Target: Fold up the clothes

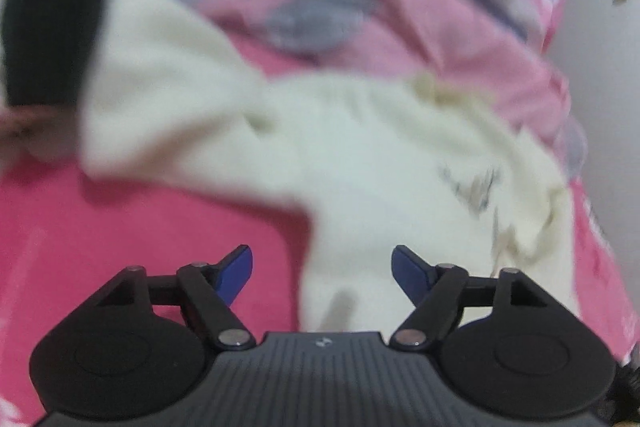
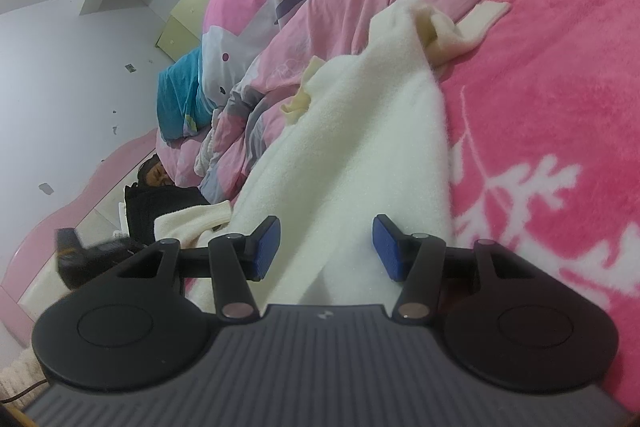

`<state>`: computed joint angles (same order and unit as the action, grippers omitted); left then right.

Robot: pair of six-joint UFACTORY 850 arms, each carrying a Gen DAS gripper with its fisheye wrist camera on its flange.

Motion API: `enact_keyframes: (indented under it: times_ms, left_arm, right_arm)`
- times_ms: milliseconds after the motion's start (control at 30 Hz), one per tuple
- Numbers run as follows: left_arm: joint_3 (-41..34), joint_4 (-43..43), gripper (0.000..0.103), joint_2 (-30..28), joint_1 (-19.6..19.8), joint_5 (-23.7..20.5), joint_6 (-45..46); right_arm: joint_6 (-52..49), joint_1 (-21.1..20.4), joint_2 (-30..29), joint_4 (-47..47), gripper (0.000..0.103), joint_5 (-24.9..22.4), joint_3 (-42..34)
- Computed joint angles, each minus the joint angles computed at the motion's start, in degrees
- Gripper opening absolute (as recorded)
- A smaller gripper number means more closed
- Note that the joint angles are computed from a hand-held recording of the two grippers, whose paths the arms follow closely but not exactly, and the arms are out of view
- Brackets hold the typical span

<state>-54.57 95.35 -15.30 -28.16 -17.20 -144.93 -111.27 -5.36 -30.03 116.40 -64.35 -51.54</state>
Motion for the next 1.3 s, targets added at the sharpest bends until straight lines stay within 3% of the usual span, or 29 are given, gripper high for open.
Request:
enact_keyframes:
  times_ms: [33, 67, 167, 300, 400, 467, 700, 800, 867, 1067, 1133, 1200, 1300]
  left_arm:
    - [-1.22, -0.79, 0.066, -1.6, 0.2, 0.84, 1.32]
    - [-2.47, -1.78, 0.048, -3.17, 0.39, 1.61, 2.86]
    - [-4.64, -2.3, 0.014, -5.61, 0.12, -0.02, 3.37]
    - [-3.74, 7.94, 0.009, -4.76, -0.22, -5.85, -9.55]
    - [-3.09, 14.64, 0.009, -3.79, 0.02, -12.98, -16.14]
    - [-4.47, 14.52, 0.009, -4.61, 0.95, -13.92, -15.84]
    - [-11.9, 4.28, 0.013, -14.97, 0.2, -21.31, 2.57]
    - [-11.21, 2.39, 0.022, -13.26, -0.3, -20.26, 6.61]
    - [-10.07, -2.39, 0.063, -10.82, -1.13, -19.75, 11.74]
    - [1.49, -10.96, 0.069, 2.39, -6.76, -17.01, 12.23]
    - [5.81, -13.13, 0.069, 6.44, -8.41, -13.88, 8.97]
    - [9.95, -12.08, 0.069, 9.91, -9.99, -10.95, 3.17]
    - [15.82, -3.42, 0.067, 14.0, -12.33, -7.77, -11.29]
  right_arm:
    - [0.01, -0.01, 0.0, 0.02, 0.051, -0.06, 0.02]
    - [0.01, -0.02, 0.0, 0.04, 0.051, -0.11, 0.04]
    - [0.01, -0.06, -0.04, 0.04, 0.051, -0.19, 0.01]
    - [-0.1, -0.07, 0.0, 0.06, 0.051, -0.19, 0.05]
    - [-0.16, -0.08, 0.05, 0.09, 0.051, -0.19, 0.09]
    - [-0.36, -0.06, 0.04, 0.13, 0.051, -0.25, 0.11]
    - [-0.52, -0.14, -0.38, -0.01, 0.051, -0.96, -0.09]
    - [-0.01, -0.36, -0.75, -0.27, 0.051, -1.72, -0.29]
    - [0.5, -0.52, -0.96, -0.49, 0.051, -2.2, -0.43]
    - [2.32, -1.08, -1.03, -0.73, 0.052, -3.61, -0.2]
    - [4.53, -1.66, -0.74, -0.98, 0.052, -4.01, 0.11]
    - [7.38, -2.63, 0.29, -1.76, 0.052, -3.62, 0.75]
    - [9.7, -4.41, 4.0, -2.15, 0.054, 0.04, 3.45]
